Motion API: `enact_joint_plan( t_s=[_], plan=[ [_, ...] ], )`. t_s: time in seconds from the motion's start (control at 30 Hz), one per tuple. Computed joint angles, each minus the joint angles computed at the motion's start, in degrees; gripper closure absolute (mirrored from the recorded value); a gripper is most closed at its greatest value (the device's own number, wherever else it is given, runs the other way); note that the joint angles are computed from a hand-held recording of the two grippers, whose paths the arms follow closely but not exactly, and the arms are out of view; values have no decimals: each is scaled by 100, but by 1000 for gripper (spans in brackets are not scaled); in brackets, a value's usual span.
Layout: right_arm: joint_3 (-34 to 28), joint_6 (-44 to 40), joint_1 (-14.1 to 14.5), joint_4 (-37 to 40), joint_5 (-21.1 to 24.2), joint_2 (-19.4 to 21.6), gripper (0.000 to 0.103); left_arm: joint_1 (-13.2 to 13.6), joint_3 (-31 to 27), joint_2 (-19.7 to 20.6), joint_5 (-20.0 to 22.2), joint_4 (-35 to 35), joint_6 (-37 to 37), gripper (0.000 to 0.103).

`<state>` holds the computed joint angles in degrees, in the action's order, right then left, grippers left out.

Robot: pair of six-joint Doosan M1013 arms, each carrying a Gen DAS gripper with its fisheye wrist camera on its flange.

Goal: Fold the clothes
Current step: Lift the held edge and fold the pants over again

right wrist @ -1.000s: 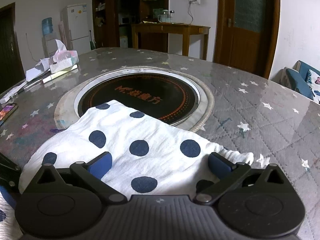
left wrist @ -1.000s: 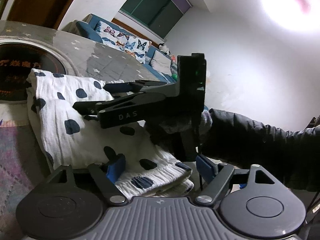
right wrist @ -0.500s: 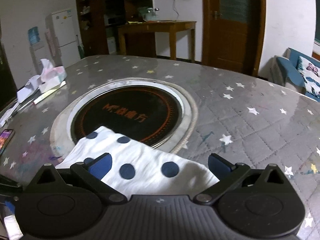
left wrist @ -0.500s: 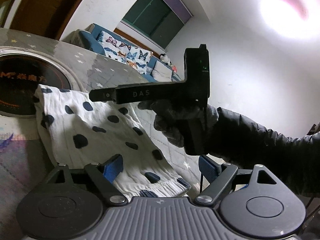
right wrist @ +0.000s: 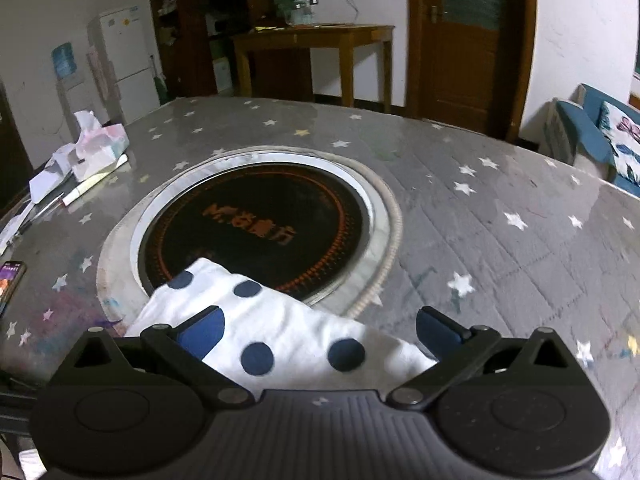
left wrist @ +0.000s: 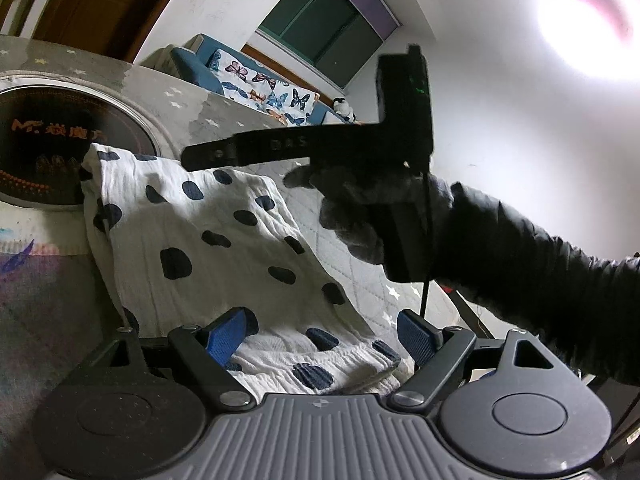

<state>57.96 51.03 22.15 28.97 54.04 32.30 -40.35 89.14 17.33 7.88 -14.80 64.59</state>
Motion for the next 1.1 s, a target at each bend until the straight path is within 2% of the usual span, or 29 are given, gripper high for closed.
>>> enact_joint_plan(
  t_s=[0.03,0.1,0.2,0.27,0.3,0.37,0.47,0.6,0.8,0.97,1.1],
  plan=[
    [-66,52,39,-133,48,42,1,-3,-2,1,5,57,-58,18],
    [-208,234,117,-449,173,147,9,-9,-7,4,15,162,-165,18],
    [-322,452,183,-708,314,264,9,-14,-24,13,37,220,-214,18],
    [-340,496,201,-756,301,277,11,-18,-35,19,51,256,-244,18],
    [-349,488,207,-768,282,270,18,-19,-40,22,59,269,-255,18],
    [-350,439,205,-707,216,239,24,-22,-51,28,73,305,-284,18],
    [-396,329,206,-574,159,223,27,-21,-64,36,95,341,-317,17],
    [-607,343,228,-580,440,377,38,-34,-69,37,115,634,-598,17],
    [-673,406,270,-668,451,441,41,-59,-108,40,208,1096,-1007,17],
    [-575,209,243,-520,262,311,44,-75,-128,41,252,1453,-1358,17],
    [-542,-149,248,-207,425,266,49,-98,-143,31,314,1760,-1616,17]
  ],
)
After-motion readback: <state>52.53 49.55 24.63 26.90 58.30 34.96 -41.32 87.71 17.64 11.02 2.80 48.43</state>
